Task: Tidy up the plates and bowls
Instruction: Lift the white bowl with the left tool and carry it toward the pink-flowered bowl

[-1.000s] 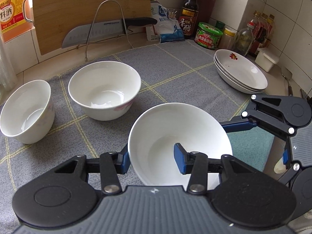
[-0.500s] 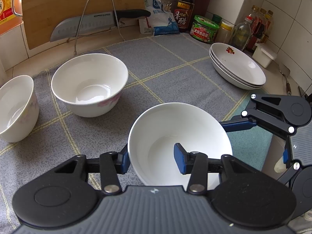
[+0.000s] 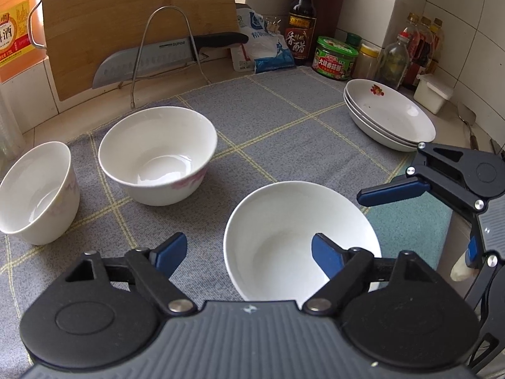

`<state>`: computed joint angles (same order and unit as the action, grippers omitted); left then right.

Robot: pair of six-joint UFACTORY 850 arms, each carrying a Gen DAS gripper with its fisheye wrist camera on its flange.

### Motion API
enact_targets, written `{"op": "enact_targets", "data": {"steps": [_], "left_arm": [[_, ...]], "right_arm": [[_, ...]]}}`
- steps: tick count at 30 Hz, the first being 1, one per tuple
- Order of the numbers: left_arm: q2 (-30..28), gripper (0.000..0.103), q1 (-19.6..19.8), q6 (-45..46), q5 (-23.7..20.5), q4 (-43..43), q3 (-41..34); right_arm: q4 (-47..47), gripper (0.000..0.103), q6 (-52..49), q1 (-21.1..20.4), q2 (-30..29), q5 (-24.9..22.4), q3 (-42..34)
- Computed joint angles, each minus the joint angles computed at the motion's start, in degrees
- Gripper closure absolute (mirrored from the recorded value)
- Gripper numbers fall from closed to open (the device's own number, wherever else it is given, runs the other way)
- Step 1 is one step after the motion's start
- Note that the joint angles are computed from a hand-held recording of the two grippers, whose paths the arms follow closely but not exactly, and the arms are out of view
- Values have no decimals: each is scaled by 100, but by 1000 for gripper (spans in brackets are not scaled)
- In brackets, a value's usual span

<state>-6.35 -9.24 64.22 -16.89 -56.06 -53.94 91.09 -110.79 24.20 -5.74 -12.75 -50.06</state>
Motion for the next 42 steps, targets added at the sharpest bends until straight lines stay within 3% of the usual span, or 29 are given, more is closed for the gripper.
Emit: {"op": "enact_targets", "data": {"steps": [13,20,26,36,42], "left_arm": [[437,12,171,284,566,84,220],[249,12,344,354,738,189,-67],[-206,12,480,481,617,156,-606],[-1124,16,588,69,194,704,-1584],[-1554,33,649,-477,-215,1209,-2033]], "right_arm": [[963,0,-936,15,-7,-1,-120],[1410,0,-1438,55,-269,144,-441],[1958,0,-1970,104,-598,283,-809],[463,0,-348,98,-1380,310,-1677],[-818,0,929,86,-1758,293,-2091]]}}
